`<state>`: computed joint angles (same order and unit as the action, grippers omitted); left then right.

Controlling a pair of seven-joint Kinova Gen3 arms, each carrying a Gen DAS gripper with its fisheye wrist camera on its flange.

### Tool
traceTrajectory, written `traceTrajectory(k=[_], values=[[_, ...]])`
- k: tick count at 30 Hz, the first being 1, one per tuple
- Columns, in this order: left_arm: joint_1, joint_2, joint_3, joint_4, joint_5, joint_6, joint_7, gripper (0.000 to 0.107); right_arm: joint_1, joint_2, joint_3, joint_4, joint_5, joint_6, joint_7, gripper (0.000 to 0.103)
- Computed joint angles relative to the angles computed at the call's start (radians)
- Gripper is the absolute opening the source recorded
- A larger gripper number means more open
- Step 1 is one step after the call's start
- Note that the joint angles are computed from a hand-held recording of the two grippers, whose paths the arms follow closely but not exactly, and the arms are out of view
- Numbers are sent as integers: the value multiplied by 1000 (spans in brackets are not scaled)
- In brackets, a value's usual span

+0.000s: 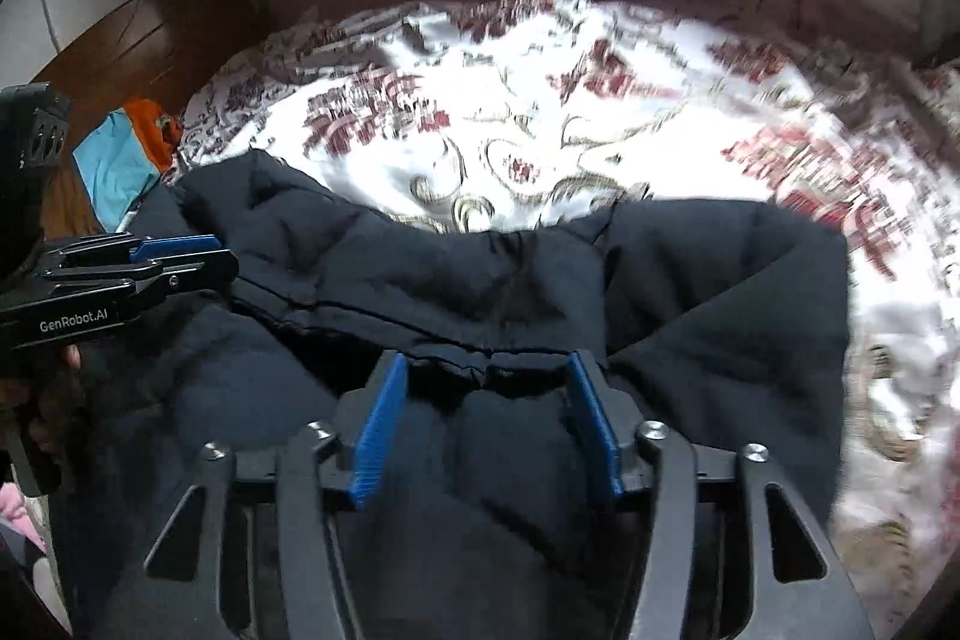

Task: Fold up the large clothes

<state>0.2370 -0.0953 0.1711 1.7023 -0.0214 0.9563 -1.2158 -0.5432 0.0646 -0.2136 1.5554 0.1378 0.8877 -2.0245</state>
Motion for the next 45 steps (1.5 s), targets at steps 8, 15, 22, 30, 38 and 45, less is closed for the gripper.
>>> traceTrajectory(k=[8, 15, 22, 30, 38, 45], values=[[-4, -122, 71, -54, -104, 75, 165, 85, -52, -84, -62, -103, 177, 156, -98, 77], [-36, -211, 143, -138, -132, 181, 226, 98, -61, -177, -143, -154, 285, 239, -228, 92], [-109, -343, 261, -177, -181, 254, 287, 102, -7, -287, -269, -138, 336, 265, -317, 96], [-226, -517, 330, -207, -110, 356, 296, 102, 93, -441, -446, -77, 361, 274, -370, 97], [-322, -708, 338, -232, -8, 426, 265, 102, 156, -614, -481, -38, 249, 269, -351, 97], [-393, -826, 332, -308, 75, 535, 206, 102, 217, -732, -489, -67, 160, 310, -281, 97]])
